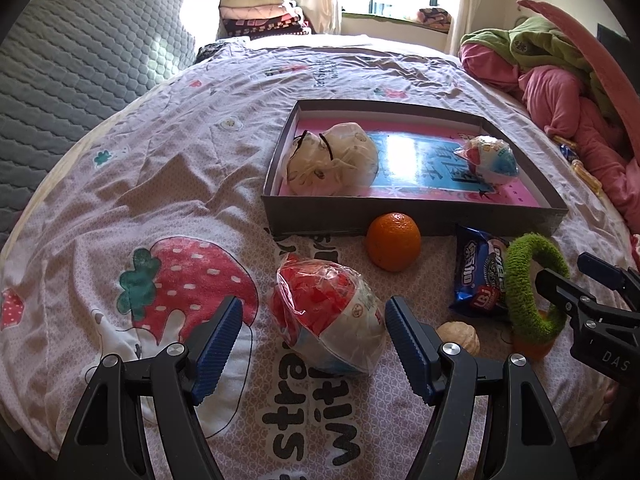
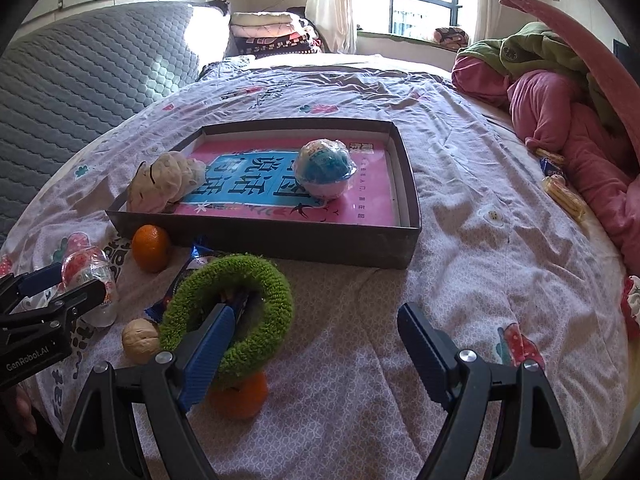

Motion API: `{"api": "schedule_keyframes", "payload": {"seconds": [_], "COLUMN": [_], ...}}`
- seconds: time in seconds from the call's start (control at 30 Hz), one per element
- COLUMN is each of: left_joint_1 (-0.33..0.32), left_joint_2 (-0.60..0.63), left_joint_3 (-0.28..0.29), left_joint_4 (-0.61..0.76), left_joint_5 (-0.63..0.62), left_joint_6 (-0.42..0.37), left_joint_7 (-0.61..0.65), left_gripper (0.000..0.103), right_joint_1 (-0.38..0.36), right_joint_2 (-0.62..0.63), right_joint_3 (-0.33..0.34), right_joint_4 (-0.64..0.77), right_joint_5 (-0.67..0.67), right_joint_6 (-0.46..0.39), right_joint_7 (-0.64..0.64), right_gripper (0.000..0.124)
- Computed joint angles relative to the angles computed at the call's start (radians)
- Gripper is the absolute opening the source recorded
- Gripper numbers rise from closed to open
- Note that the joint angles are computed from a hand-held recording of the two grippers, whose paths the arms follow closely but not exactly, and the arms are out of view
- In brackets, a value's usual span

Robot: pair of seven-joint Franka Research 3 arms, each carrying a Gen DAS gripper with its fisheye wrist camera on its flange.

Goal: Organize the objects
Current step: 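Grasp the red-and-white wrapped ball with the left tool while the right tool grasps the green fuzzy ring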

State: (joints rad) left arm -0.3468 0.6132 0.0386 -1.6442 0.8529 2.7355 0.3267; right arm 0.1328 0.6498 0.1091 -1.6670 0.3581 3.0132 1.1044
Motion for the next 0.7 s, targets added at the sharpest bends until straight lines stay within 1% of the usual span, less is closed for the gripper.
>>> {"api": "schedule_keyframes", "payload": {"seconds": [0.03, 0.1, 0.17, 0.27, 0.3, 0.37, 0.4, 0.47, 0.6, 0.7], "left_joint_1": [0.001, 0.006, 0.008, 0.007, 0.01, 0.008, 0.009, 0.005, 0.002, 0.002], "left_joint_2": [0.003, 0.011, 0.018, 0.032, 0.037, 0.044, 0.048, 0.056, 0.07, 0.075], "left_joint_3": [-0.001, -0.006, -0.008, -0.011, -0.016, -0.015, -0.017, -0.012, -0.008, -0.004], "left_joint_4": [0.003, 0.012, 0.021, 0.035, 0.042, 0.049, 0.054, 0.064, 0.082, 0.089], "left_joint_5": [-0.003, -0.015, -0.025, -0.043, -0.053, -0.064, -0.072, -0.079, -0.091, -0.097], "left_joint_6": [0.0, -0.002, -0.003, -0.011, -0.015, -0.017, -0.018, -0.026, -0.04, -0.037], "left_joint_7": [0.0, 0.009, 0.015, 0.025, 0.037, 0.042, 0.048, 0.051, 0.055, 0.051], "left_gripper": [0.075, 0.075, 0.075, 0.075, 0.075, 0.075, 0.075, 0.075, 0.075, 0.075], "right_joint_1": [-0.007, -0.003, 0.001, -0.004, -0.001, 0.006, 0.006, -0.007, -0.019, -0.015], "right_joint_2": [0.004, 0.012, 0.018, 0.029, 0.034, 0.042, 0.045, 0.05, 0.053, 0.055], "right_joint_3": [0.008, 0.004, 0.002, 0.012, 0.01, 0.002, 0.002, 0.018, 0.035, 0.03], "right_joint_4": [0.006, 0.019, 0.028, 0.044, 0.05, 0.063, 0.068, 0.076, 0.078, 0.083], "right_joint_5": [0.005, 0.007, 0.006, 0.009, 0.01, 0.011, 0.013, 0.024, 0.04, 0.045], "right_joint_6": [-0.007, -0.017, -0.026, -0.042, -0.048, -0.059, -0.066, -0.075, -0.074, -0.078], "right_joint_7": [-0.003, 0.004, 0.005, -0.003, -0.001, 0.01, 0.015, 0.008, -0.012, -0.013], "right_gripper": [0.083, 0.078, 0.07, 0.063, 0.062, 0.055, 0.054, 0.048, 0.044, 0.039]}}
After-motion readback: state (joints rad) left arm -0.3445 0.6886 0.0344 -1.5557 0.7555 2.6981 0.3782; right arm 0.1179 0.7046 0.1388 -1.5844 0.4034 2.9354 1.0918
